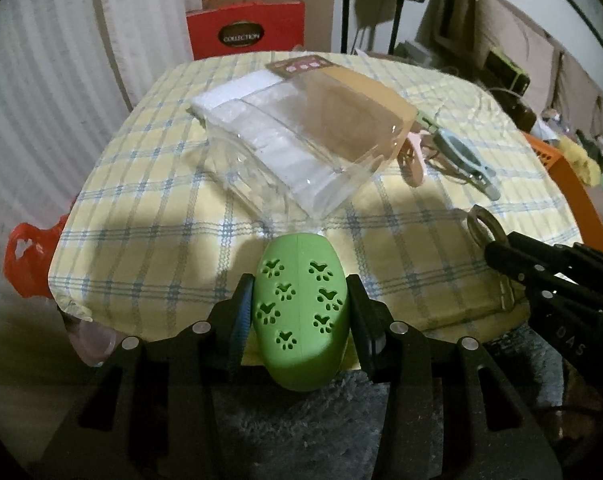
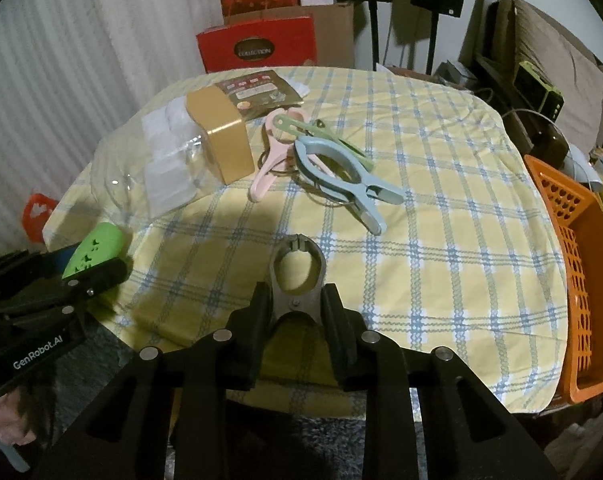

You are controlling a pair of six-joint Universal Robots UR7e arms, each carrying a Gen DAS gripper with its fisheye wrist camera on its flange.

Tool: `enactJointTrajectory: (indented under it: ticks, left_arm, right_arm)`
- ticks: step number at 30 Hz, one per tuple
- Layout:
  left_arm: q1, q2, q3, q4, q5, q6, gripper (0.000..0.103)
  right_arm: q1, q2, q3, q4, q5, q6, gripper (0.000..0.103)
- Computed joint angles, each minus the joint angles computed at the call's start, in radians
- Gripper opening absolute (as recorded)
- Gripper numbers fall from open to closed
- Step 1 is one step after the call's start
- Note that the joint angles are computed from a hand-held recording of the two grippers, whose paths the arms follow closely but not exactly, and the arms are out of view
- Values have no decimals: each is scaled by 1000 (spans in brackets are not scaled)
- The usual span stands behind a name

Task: Organize objects
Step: 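Raise the green case with the left gripper while the right gripper lifts the clamp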

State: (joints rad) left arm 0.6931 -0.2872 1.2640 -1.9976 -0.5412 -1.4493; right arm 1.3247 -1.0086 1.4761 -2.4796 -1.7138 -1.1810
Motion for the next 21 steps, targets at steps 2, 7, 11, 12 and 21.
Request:
enactJointTrajectory:
  ticks: [2,7,11,12,21]
  left_arm:
    - [-6,-3,4,-3,10,-1,42]
    - [-17,-8,0,46,40,-39,42]
    - [-23,-14,0,83,63,-75,42]
    - [-24,-17,3,88,65,-84,42]
    - [-35,-39,30,133,76,-167,42]
  right_arm:
    - [-3,-8,2,6,22,-1,26]
    - [-4,-30,13,8,62,-13,26]
    - [-3,-41,40,-54,70,-33,26]
    - [-2,-44,48,-76,71,-38,26]
    - [-12,-68,41,-36,138,-33,26]
